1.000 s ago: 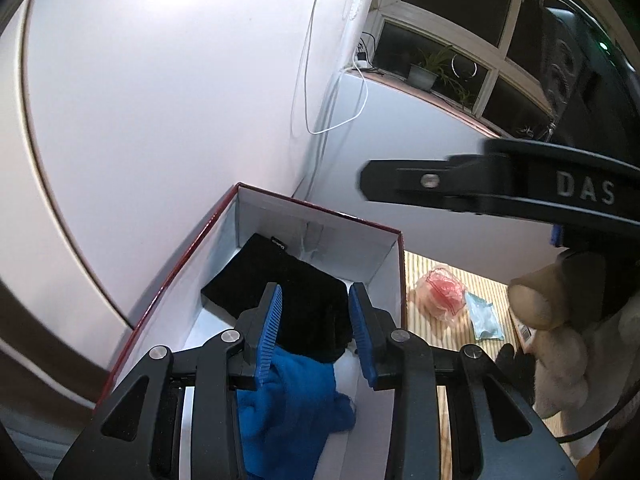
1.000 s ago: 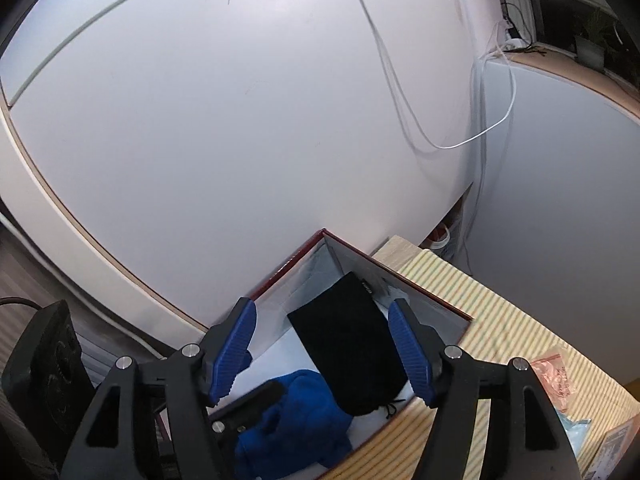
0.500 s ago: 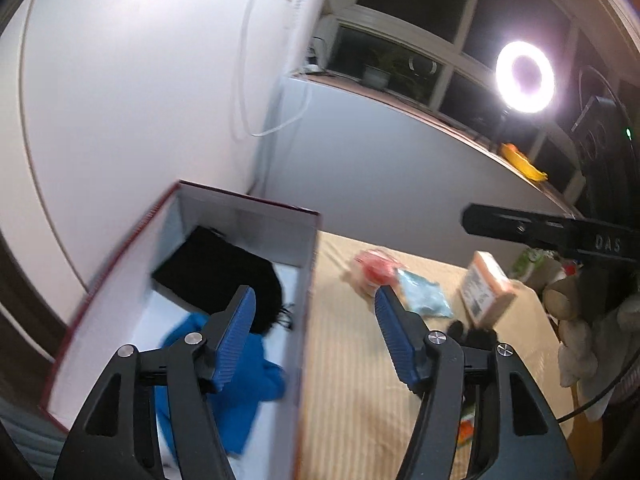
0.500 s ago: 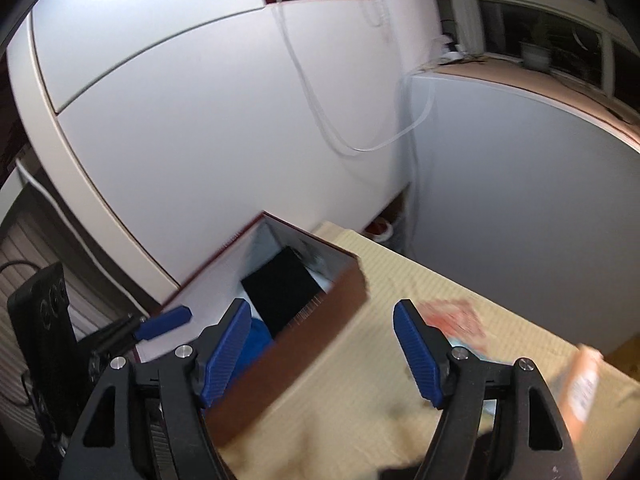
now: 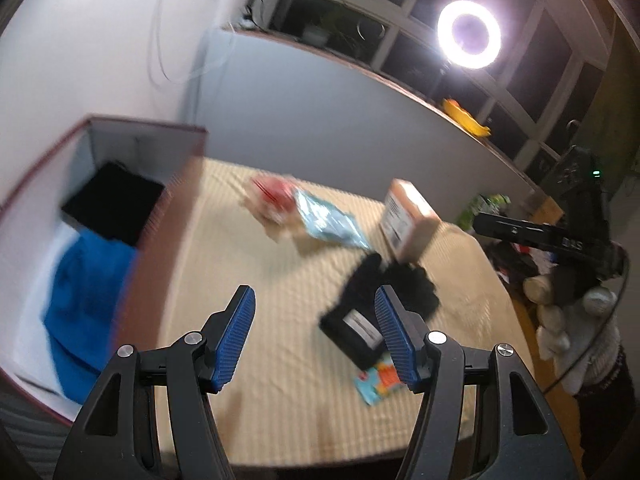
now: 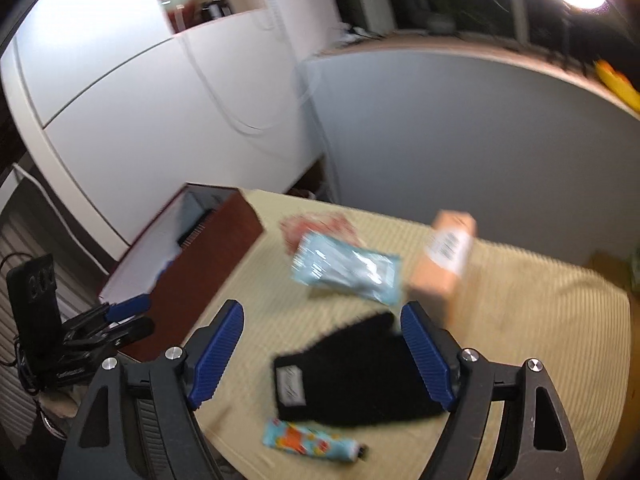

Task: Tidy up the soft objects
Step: 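Lower the left gripper onto the black fuzzy gloves and close on them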

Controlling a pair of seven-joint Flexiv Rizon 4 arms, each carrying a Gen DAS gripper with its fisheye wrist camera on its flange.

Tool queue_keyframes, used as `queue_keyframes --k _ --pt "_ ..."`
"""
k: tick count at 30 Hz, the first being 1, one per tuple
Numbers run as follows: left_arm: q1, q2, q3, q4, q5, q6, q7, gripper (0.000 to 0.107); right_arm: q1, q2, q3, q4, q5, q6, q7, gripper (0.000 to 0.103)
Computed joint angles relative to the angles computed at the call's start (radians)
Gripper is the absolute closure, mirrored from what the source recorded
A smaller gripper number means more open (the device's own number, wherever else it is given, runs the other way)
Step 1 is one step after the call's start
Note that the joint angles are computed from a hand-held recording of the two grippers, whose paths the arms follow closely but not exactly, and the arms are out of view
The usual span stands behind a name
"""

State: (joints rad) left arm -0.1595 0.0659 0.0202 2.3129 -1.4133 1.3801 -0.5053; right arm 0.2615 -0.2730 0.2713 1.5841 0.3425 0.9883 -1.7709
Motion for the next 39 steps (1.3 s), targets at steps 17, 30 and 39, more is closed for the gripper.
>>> queue_keyframes --k 17,30,39 --pt "-0.024 -0.093 -0.043 0.005 -0.074 -0.151 -0.037 0.048 -0.123 -0.094 -0.013 -0.018 0.172 -0.152 -0.069 0.025" --pt "-0.009 -0.144 -0.053 -0.022 -0.048 -0.178 -0.063 0.051 -0.117 -0.165 -0.007 -0.067 0.131 -0.166 -0.046 0.025" --pt "-0.014 -0.178 -0.069 -0.053 -0.043 -0.17 -0.049 0.058 -0.108 -0.189 0.007 -0.082 0.105 -0.176 -0.045 0.025"
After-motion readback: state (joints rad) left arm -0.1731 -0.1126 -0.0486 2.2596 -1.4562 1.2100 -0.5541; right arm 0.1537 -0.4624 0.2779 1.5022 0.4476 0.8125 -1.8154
